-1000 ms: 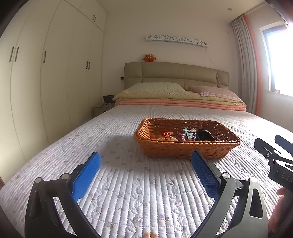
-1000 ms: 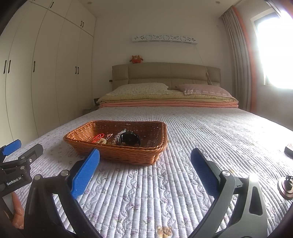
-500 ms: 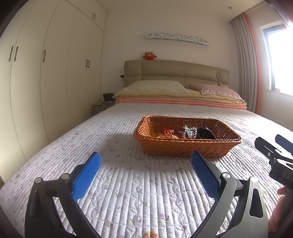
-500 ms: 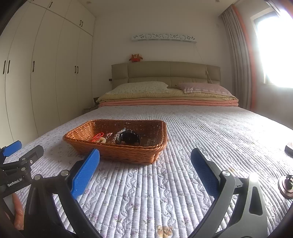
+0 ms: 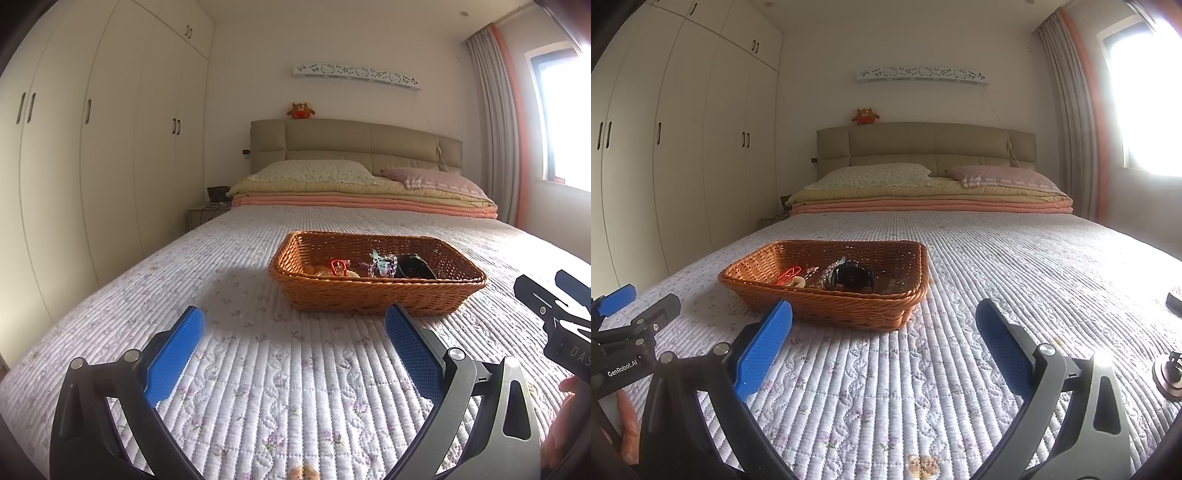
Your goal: Organize jewelry
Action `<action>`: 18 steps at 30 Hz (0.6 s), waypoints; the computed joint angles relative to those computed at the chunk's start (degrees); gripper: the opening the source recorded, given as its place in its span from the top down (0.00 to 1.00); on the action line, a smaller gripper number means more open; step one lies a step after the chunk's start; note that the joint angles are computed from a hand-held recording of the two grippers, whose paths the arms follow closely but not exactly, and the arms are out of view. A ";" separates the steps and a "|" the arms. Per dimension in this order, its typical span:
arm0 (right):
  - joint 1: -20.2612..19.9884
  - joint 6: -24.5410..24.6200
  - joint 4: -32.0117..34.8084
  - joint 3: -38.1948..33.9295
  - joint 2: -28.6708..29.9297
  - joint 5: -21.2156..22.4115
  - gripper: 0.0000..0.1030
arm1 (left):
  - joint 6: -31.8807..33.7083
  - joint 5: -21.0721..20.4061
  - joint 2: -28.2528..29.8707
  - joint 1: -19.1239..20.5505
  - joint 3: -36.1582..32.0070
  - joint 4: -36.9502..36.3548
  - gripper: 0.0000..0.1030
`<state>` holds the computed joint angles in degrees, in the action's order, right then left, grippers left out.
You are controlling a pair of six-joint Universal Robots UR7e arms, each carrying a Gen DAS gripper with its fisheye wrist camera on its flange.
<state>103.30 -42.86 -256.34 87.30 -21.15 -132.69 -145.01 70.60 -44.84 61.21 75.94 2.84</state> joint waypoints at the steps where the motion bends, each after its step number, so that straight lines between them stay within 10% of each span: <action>1: 0.03 -0.01 0.00 -0.03 0.03 -0.03 0.08 | 0.00 0.00 0.00 0.00 0.00 0.00 0.08; 18: 0.11 0.28 0.50 -0.13 0.03 -0.30 0.08 | -0.24 -0.08 0.17 0.14 -0.23 0.41 0.07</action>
